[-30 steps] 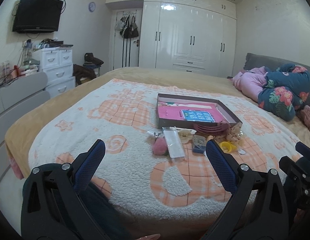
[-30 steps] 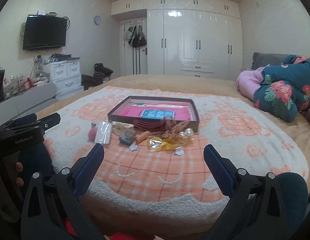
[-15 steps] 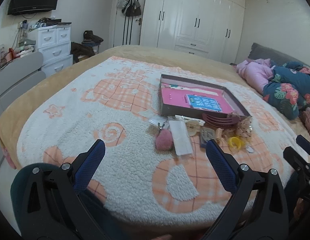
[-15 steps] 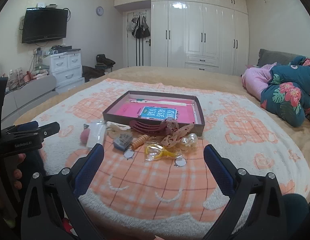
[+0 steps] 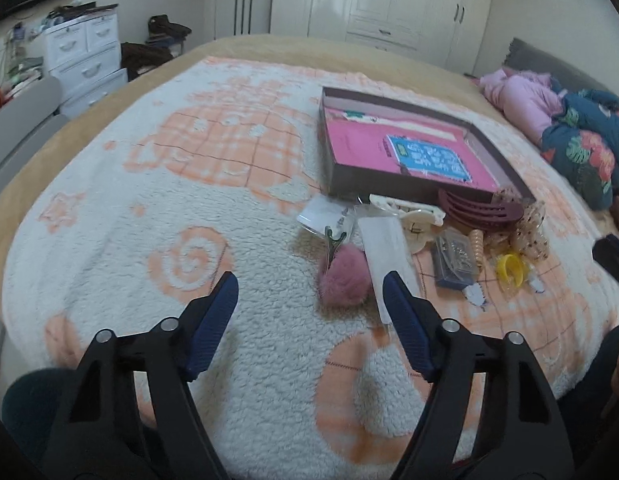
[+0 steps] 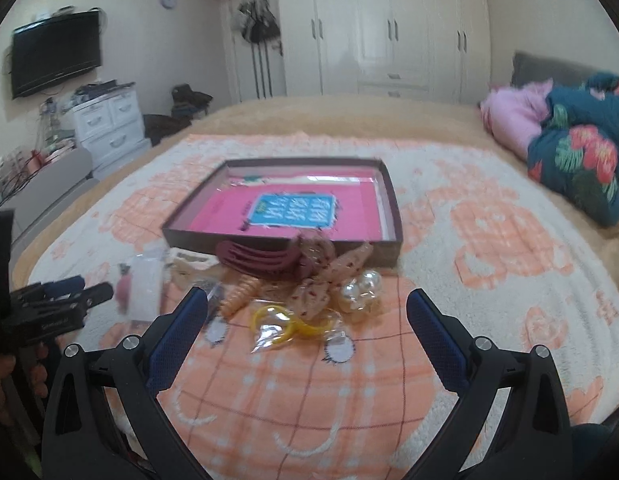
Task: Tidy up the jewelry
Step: 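Grasp the pink pom-pom clip with the left tool while the right tool grasps the polka-dot bow, then carry the pom-pom clip and bow into the box and release both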
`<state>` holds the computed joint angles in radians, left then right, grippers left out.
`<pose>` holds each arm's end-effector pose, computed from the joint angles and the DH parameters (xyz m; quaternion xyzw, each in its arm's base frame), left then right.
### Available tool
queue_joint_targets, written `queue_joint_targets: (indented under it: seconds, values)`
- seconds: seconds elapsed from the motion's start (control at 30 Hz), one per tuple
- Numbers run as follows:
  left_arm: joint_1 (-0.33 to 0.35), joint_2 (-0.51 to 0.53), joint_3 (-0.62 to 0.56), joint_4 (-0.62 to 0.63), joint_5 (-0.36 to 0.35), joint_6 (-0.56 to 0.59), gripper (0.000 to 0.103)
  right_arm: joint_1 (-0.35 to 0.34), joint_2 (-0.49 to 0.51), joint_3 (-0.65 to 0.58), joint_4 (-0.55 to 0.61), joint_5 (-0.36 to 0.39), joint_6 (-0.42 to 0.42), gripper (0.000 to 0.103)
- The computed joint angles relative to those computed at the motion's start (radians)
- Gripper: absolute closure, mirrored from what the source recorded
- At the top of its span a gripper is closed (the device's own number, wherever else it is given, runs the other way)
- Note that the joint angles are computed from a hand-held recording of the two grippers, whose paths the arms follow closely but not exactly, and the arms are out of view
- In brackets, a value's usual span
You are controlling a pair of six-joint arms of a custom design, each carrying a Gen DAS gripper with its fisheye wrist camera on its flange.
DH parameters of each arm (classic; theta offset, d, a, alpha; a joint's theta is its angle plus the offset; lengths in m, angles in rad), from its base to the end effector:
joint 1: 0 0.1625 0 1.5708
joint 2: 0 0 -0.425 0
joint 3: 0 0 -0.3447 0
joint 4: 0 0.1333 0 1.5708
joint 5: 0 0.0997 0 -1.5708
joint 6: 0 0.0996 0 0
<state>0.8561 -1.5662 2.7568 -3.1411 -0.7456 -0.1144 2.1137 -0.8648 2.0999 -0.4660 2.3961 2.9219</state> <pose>-0.0063 -0.3223 0.2416 0.1937 0.8818 -0.3168 0.2908 0.2418 -0.2845 0.0418 0.1686 -0.8411 0.4122 0.3069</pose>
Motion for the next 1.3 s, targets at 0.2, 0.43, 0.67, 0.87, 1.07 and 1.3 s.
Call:
queue_joint_targets:
  seconds: [0.2,0.43,0.67,0.87,1.07,1.3]
  values:
    - [0.053,0.088,-0.032,-0.059,-0.035,0.055,0.052,-0.111,0.006,-0.064,0.124,-0.033,0.033,0.006]
    - [0.105,0.122,-0.064,-0.076,-0.100,0.097,0.063,-0.187,0.033,-0.138,0.180,-0.074,-0.026,0.023]
    - [0.133,0.146,-0.085,-0.091,-0.160,0.132,0.079,-0.231,0.066,-0.202,0.239,-0.093,-0.047,0.070]
    - [0.123,0.153,-0.076,-0.112,-0.163,0.145,0.084,-0.245,0.021,-0.130,0.135,-0.137,-0.088,0.093]
    - [0.099,0.112,-0.047,-0.138,-0.181,0.146,0.085,-0.235,-0.026,-0.066,0.069,-0.144,-0.090,0.099]
    - [0.041,0.040,-0.019,-0.119,-0.155,0.107,0.085,-0.220,-0.098,0.008,-0.016,-0.142,-0.111,0.100]
